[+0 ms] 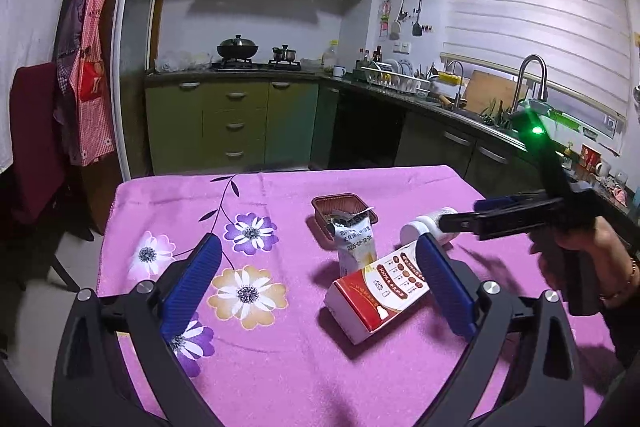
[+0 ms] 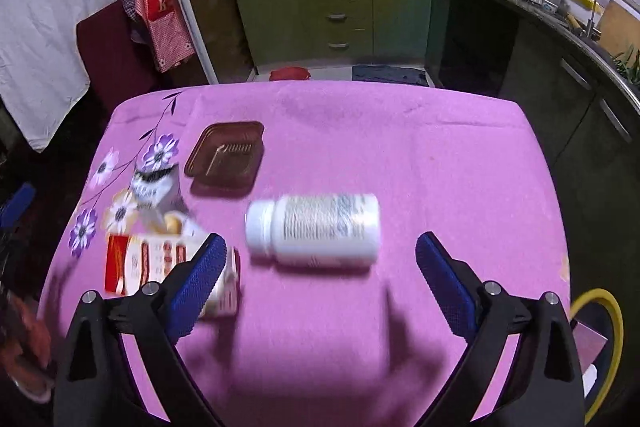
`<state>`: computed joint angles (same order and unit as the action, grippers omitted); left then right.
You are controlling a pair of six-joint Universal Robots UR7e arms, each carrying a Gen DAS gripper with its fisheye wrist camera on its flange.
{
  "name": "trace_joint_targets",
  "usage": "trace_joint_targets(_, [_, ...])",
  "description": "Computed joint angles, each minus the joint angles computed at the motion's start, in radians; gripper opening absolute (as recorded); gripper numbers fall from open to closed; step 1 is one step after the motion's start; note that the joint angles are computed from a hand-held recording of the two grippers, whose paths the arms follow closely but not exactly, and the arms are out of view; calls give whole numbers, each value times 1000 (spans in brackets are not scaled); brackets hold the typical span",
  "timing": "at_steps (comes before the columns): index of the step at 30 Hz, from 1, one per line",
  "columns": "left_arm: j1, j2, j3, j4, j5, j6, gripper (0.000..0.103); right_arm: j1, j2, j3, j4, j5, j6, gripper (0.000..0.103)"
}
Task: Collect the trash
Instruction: 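Grasp the white pill bottle with the right gripper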
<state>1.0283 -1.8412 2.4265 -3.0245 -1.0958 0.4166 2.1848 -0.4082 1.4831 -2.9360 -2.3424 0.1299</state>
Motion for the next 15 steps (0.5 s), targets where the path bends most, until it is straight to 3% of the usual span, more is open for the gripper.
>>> trace_joint_targets(15, [17,-10,-13,36,-57,-30,95,-20,126,-185,182,-97,44,97])
